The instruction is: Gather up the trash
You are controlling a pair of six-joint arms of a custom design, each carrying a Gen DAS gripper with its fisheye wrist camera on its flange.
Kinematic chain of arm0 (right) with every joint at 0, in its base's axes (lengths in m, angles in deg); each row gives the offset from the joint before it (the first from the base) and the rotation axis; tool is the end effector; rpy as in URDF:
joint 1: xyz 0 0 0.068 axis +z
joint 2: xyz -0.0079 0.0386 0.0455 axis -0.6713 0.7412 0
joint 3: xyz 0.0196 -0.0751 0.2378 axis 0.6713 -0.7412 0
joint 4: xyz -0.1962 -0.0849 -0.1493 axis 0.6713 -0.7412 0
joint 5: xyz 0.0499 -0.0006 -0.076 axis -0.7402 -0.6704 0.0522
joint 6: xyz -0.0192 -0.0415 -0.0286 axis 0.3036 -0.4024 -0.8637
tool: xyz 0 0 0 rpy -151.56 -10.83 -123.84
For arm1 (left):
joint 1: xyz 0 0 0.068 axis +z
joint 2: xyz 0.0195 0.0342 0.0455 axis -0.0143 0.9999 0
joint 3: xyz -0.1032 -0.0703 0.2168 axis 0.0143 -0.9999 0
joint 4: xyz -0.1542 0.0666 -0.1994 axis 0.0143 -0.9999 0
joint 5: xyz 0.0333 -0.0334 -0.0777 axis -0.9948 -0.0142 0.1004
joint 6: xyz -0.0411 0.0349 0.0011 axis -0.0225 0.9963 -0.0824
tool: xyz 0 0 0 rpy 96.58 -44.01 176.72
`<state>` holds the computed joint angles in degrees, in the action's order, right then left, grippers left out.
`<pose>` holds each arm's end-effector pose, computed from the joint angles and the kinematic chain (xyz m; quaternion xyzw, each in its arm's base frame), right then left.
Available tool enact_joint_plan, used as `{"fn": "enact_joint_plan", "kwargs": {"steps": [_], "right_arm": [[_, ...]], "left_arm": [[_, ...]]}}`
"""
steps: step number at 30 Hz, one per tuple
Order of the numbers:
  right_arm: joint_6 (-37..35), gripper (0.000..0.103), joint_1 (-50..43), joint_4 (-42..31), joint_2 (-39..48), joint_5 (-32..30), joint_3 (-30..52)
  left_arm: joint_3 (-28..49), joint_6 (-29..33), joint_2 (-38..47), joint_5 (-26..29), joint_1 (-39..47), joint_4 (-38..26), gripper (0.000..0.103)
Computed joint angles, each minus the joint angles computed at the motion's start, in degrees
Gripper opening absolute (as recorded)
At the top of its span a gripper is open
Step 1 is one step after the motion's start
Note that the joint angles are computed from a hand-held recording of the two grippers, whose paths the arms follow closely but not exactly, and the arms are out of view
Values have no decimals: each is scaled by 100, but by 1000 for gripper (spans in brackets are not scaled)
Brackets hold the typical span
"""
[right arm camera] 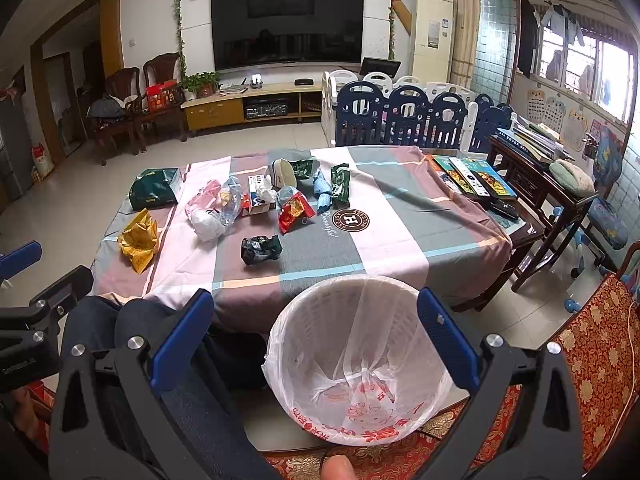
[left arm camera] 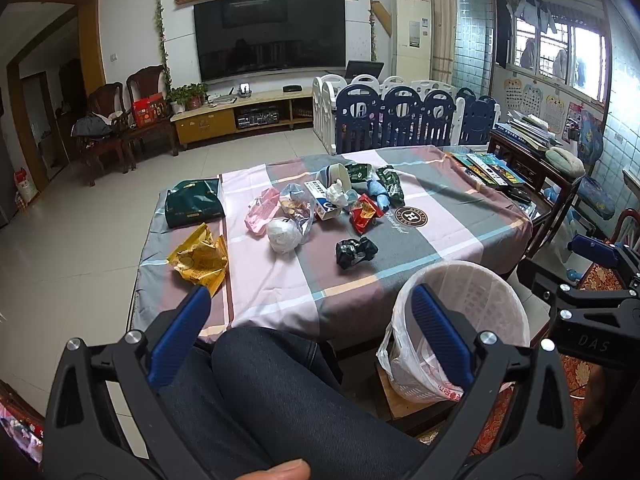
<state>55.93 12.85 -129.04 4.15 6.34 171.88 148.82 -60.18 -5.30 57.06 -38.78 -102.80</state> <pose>0.1841 0.2261 0.3728 -0.0231 0.9088 0.0134 0.4163 0.1651 -0.1075 0.3584 0.0327 0.8986 0.0077 0.4374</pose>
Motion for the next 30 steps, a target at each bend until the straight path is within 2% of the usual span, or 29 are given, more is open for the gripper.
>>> {"fn": "enact_joint_plan", "kwargs": {"steps": [30], "right_arm": [[29, 100, 74, 54, -130, 131, -130]], "left_arm": [[-16, -3, 9, 105, 112, -6, 100]]}}
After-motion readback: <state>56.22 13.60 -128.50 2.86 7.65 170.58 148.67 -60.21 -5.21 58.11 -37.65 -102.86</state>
